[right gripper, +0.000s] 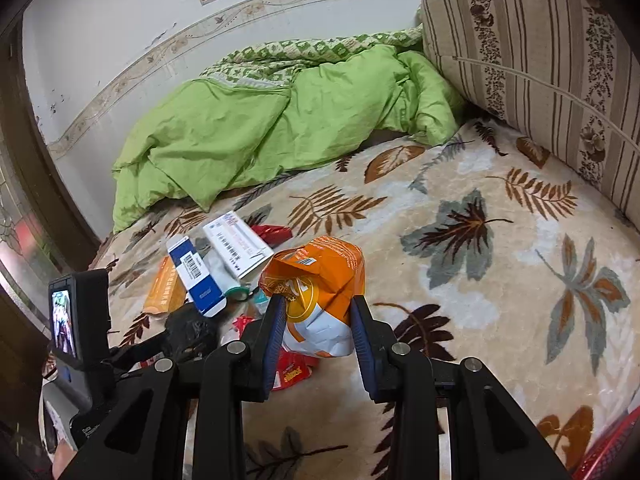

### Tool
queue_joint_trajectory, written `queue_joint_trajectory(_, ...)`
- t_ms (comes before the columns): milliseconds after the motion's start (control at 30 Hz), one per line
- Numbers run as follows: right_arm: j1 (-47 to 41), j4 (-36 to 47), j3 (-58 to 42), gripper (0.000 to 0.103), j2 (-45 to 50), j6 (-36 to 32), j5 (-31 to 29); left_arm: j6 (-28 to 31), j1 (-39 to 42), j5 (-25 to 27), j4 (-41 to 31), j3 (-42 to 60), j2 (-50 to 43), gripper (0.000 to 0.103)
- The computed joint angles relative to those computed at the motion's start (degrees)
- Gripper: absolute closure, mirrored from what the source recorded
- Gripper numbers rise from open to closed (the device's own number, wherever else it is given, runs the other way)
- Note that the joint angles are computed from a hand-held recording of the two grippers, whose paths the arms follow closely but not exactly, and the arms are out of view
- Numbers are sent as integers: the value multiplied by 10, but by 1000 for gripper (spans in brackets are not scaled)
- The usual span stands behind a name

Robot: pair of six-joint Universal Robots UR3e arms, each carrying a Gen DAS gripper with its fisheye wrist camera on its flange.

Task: Collect trash
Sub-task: 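Grasp the orange snack bag with the right tool while the left tool grasps the black plastic bag, then lift the orange snack bag and black plastic bag off the bed with both tools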

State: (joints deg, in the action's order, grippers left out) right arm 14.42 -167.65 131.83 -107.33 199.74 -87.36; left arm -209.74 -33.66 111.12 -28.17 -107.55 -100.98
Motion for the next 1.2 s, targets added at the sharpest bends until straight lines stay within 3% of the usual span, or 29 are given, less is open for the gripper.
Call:
queue_joint_trajectory(67, 7, -3, -3, 68, 5, -2, 0, 5, 14, -34, 31, -40, 35, 63)
queue_joint_trajectory(267, 25, -8, -1, 68, 2, -12, -3, -5, 24, -100, 63, -126, 146, 64)
queue_joint_trajectory(400, 45, -4, 1, 68, -5, -13, -3, -27, -4, -89, 53, -163, 213, 64)
queue_joint_trajectory(567, 83, 10, 27, 68, -38, -22, 6, -78, -72, -28, 30, -213, 282, 64)
queue_joint_trajectory(667, 103, 15, 43, 68, -56, -22, 10, -113, -104, 2, 22, -237, 294, 64)
queue_joint_trajectory(1000, 175, -1, 11, 68, 2, -25, -45, -107, -26, -88, 26, -288, 298, 59)
queue_joint_trajectory(1067, 175, 1, 9, 68, 3, -25, -44, -110, -17, -98, 25, -289, 289, 54)
queue_joint_trajectory(1200, 173, 6, 7, 68, 7, -27, -41, -112, -14, -95, 36, -292, 284, 57)
